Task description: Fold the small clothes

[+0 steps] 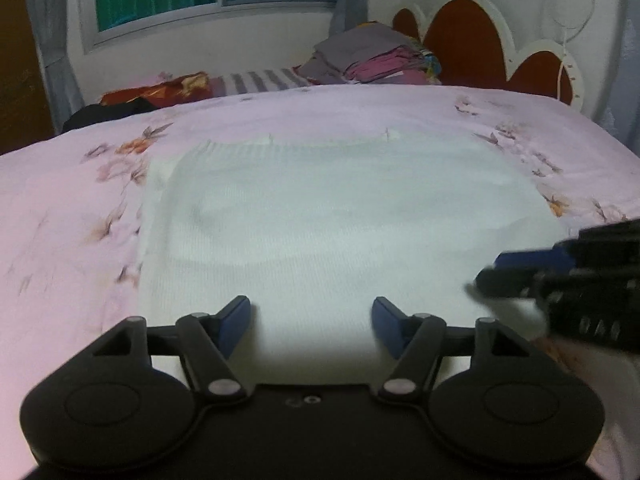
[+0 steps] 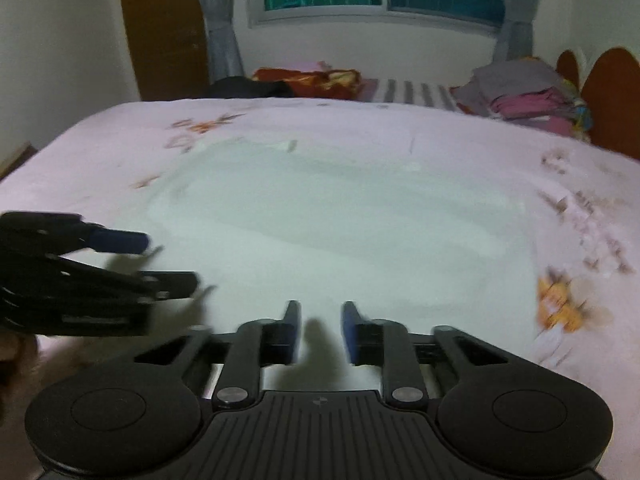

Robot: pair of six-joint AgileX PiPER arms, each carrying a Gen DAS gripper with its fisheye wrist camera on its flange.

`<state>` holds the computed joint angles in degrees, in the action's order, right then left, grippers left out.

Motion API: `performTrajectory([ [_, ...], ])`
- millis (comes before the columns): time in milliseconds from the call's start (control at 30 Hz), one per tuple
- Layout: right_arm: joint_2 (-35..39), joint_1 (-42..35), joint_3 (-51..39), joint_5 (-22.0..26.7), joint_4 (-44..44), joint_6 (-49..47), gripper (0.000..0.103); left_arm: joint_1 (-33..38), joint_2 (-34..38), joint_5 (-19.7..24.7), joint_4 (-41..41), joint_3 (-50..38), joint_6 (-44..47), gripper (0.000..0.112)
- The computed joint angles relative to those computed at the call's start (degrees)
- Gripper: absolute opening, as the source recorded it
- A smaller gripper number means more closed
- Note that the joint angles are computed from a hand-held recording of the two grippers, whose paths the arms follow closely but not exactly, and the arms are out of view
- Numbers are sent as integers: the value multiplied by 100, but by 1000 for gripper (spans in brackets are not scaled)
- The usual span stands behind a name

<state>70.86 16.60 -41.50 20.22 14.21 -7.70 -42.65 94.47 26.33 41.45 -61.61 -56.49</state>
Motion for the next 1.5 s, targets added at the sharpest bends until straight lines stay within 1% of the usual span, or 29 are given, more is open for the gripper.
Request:
performTrajectory([
  [100,-16,301,107,-48,-98,333,22,-60,30,135,-52,-39,-95,65],
  [133,27,308,111,-46,-8,283,22,-100,42,164,7,-41,-190,65],
  [167,24,408,154,-84,-130,462,22,-136,51,208,42,-46,-232,65],
  [233,59,599,148,-103,-399,882,22,-232,90,358,111,-77,-343,61],
  [267,80,678,127,-93,-503,1041,22,-259,110,414,144,-88,-417,61],
  [300,101,669,207,-173,-473,971,22,-260,134,422,154,-91,-468,61],
  [333,142,543,196,-165,-252,672,22,-259,147,426,144,-86,-489,61],
  [400,204,514,204,-178,-62,475,22,-315,167,478,241,-74,-574,62],
  [533,245,478,274,-260,-73,384,22,-332,100,498,336,37,-673,67],
  [633,22,225,443,-190,-155,373,22,-265,-110,519,479,301,-832,67],
  [733,-340,-333,685,11,164,-125,22,-157,-370,542,613,600,-1027,67],
  [933,-975,-1862,1108,541,1139,-1671,21,120,-771,259,721,1173,-1343,67],
  [1000,-1121,-2352,1235,703,1518,-2310,21,116,-819,295,722,1198,-1367,67],
  [1033,-1178,-2563,1263,827,1732,-2600,21,62,-833,384,742,1158,-1438,65],
  [1067,-1228,-2633,1259,907,1761,-2660,21,1,-860,441,844,1142,-1558,64],
  [1133,-1340,-2489,1203,907,1359,-2184,21,-49,-873,506,959,1107,-1659,67],
  [1200,-1476,-2503,1208,877,1432,-2142,21,73,-802,431,674,1060,-1394,67],
  [1233,-1457,-2462,1205,838,1276,-1966,21,145,-751,404,483,1041,-1203,69],
  [1267,-1354,-2349,1176,793,892,-1561,21,162,-764,383,486,1080,-1209,69],
  [1300,-1249,-2296,1185,745,655,-1325,21,151,-818,406,509,1094,-1262,67],
  [1333,-1251,-2325,1204,734,648,-1317,21,113,-891,425,653,1136,-1438,66],
  [1367,-1290,-2445,1179,850,793,-1494,21,83,-949,432,801,1179,-1588,66],
  [1433,-1475,-2632,1212,953,1087,-1845,21,179,-854,438,496,1111,-1310,66],
  [1500,-1359,-2671,1229,1002,1047,-1856,21,164,-829,525,522,1092,-1401,68],
])
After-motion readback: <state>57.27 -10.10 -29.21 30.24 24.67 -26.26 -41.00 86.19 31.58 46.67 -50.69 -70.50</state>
